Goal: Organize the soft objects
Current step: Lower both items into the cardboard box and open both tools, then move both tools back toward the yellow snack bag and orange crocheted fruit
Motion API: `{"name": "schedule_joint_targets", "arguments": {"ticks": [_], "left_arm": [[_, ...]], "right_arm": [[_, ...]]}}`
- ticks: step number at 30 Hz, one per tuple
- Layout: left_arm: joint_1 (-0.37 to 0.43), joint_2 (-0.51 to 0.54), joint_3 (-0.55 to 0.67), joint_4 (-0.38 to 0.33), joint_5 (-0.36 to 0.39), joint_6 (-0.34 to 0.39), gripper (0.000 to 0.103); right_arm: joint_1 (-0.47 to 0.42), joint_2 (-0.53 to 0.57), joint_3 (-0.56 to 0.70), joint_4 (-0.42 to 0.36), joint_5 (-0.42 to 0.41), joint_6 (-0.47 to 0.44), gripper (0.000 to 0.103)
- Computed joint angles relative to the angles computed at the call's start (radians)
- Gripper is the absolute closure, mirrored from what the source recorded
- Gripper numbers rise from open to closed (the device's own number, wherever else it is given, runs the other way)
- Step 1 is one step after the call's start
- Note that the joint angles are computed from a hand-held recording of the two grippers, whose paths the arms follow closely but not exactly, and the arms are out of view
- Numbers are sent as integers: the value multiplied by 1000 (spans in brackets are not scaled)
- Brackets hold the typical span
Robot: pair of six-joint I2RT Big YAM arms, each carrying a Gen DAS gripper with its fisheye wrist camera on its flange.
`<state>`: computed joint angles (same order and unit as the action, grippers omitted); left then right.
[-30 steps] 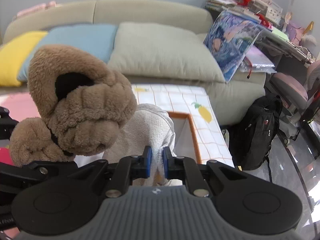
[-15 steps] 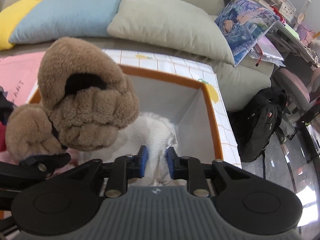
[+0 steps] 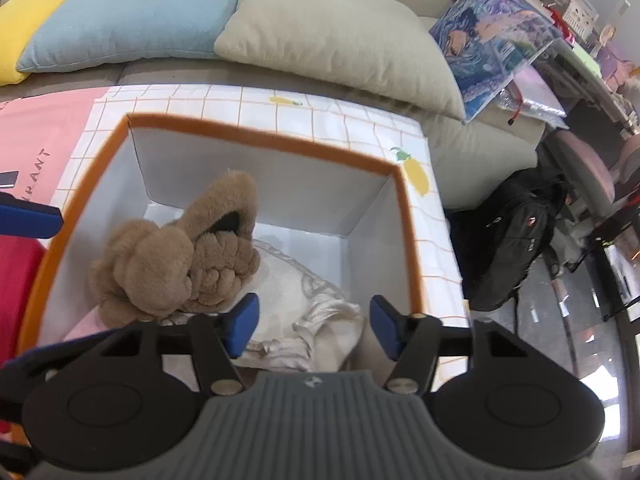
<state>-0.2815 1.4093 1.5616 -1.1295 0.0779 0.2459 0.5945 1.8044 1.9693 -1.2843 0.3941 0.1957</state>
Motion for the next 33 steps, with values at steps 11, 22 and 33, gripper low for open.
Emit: {"name": "schedule_joint_targets", "arguments": {"ticks": [11,22,33], "left_arm": [[78,-234,-122,87,70,-30,23],[269,-514,-344,186,64,-169,24],[463,-671,-507,79,26,-186,25]], "right_arm": [[86,-184,-101,135,168,135,27],[290,-302,-298,337,253,354,21],[439,-270,-348,318,202,432,21]]}}
